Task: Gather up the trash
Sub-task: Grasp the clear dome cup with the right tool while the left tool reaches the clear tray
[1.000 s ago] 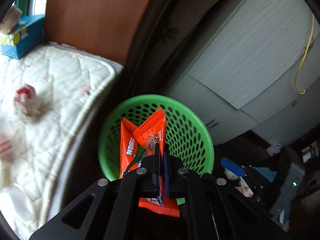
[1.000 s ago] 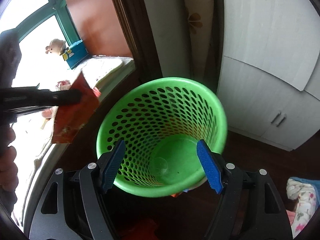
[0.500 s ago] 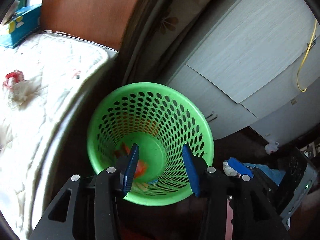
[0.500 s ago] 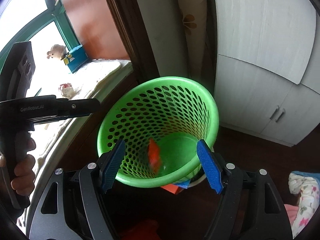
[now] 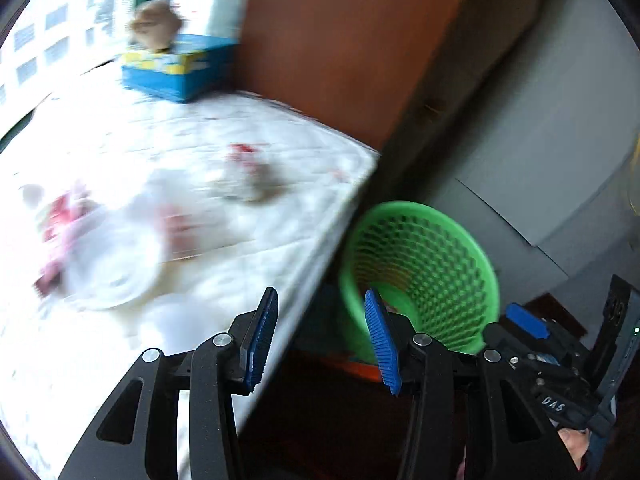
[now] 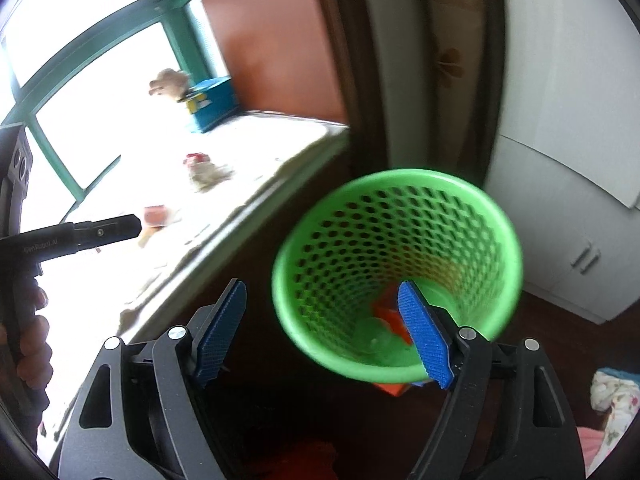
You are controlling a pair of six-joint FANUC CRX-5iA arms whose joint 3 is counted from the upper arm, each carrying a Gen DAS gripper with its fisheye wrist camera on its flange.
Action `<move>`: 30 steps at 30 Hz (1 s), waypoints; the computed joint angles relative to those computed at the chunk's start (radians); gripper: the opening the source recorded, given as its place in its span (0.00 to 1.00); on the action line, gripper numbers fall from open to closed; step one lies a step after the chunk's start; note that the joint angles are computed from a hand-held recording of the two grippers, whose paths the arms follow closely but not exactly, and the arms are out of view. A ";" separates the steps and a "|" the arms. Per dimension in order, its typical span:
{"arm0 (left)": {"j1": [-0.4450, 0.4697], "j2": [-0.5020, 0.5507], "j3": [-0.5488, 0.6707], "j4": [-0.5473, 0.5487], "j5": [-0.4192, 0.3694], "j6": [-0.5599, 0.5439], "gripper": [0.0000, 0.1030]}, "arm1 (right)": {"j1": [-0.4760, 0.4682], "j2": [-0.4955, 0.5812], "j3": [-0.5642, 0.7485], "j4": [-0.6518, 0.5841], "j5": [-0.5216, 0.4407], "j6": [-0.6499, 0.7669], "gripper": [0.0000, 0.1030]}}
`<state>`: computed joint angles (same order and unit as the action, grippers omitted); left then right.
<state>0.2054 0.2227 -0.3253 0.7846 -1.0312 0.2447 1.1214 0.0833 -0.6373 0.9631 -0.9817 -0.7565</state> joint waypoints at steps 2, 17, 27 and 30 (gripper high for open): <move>0.042 0.004 0.011 -0.003 0.012 0.005 0.43 | -0.012 0.029 0.037 0.015 0.019 0.037 0.76; 0.245 0.118 0.130 0.018 0.086 0.088 0.51 | -0.117 0.264 0.312 0.079 0.253 0.317 0.77; 0.263 0.145 0.165 0.012 0.082 0.073 0.51 | -0.158 0.405 0.488 -0.017 0.317 0.557 0.77; 0.257 0.150 0.173 0.005 0.076 0.060 0.51 | -0.172 0.436 0.526 -0.040 0.323 0.604 0.77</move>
<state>0.4622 0.3729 -0.1522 0.7898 -0.9547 0.3045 0.9491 0.5189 -0.1109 0.9233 -0.6588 -0.1527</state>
